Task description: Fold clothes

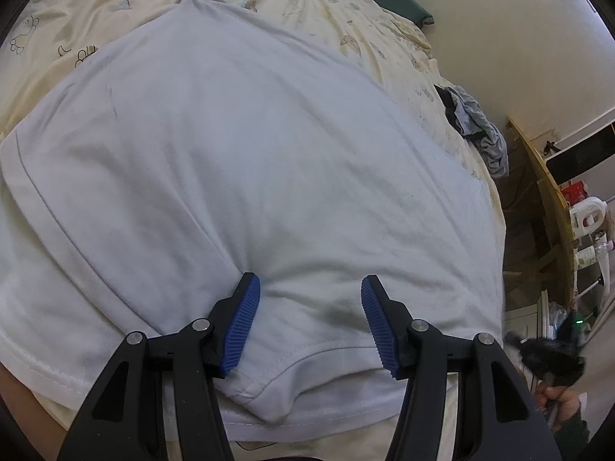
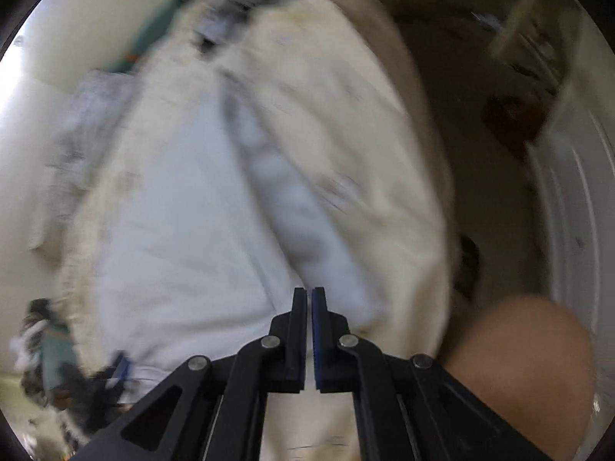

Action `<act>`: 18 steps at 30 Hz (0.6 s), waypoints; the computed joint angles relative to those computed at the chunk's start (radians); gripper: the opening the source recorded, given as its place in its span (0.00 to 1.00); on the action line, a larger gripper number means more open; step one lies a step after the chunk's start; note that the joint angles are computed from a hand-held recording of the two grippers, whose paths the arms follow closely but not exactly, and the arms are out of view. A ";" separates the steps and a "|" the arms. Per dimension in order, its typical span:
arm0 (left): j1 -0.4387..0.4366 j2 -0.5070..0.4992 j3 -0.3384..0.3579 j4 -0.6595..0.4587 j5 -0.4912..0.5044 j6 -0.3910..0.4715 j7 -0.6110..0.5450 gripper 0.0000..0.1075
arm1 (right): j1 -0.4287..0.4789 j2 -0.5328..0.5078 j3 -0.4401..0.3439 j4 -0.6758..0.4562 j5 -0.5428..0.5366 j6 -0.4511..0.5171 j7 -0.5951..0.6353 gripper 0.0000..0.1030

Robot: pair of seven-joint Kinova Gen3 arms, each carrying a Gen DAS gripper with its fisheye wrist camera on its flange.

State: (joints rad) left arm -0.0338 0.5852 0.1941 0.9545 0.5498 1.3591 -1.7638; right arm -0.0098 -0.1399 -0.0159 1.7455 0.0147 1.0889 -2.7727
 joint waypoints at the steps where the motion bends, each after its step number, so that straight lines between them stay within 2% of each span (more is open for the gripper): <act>1: 0.000 0.001 0.000 -0.002 0.001 0.003 0.001 0.55 | 0.001 0.016 0.001 -0.006 0.007 0.027 -0.013 0.02; 5: -0.016 0.003 0.006 0.002 0.020 0.011 -0.003 0.55 | 0.013 0.039 -0.056 -0.071 0.112 0.122 -0.035 0.03; 8: -0.019 0.006 0.005 0.002 0.029 0.014 0.002 0.55 | -0.004 0.068 -0.103 -0.154 0.206 0.102 0.061 0.03; 12: -0.009 0.005 0.001 -0.006 0.014 0.018 0.001 0.55 | -0.101 0.164 -0.046 -0.232 0.214 0.047 0.224 0.03; 16: -0.010 0.009 0.000 -0.016 0.011 0.027 0.006 0.55 | -0.139 0.296 -0.018 -0.290 0.250 0.158 0.285 0.03; 18: -0.014 0.010 0.001 -0.014 0.016 0.027 0.010 0.56 | -0.140 0.326 -0.001 -0.283 0.234 0.172 0.303 0.03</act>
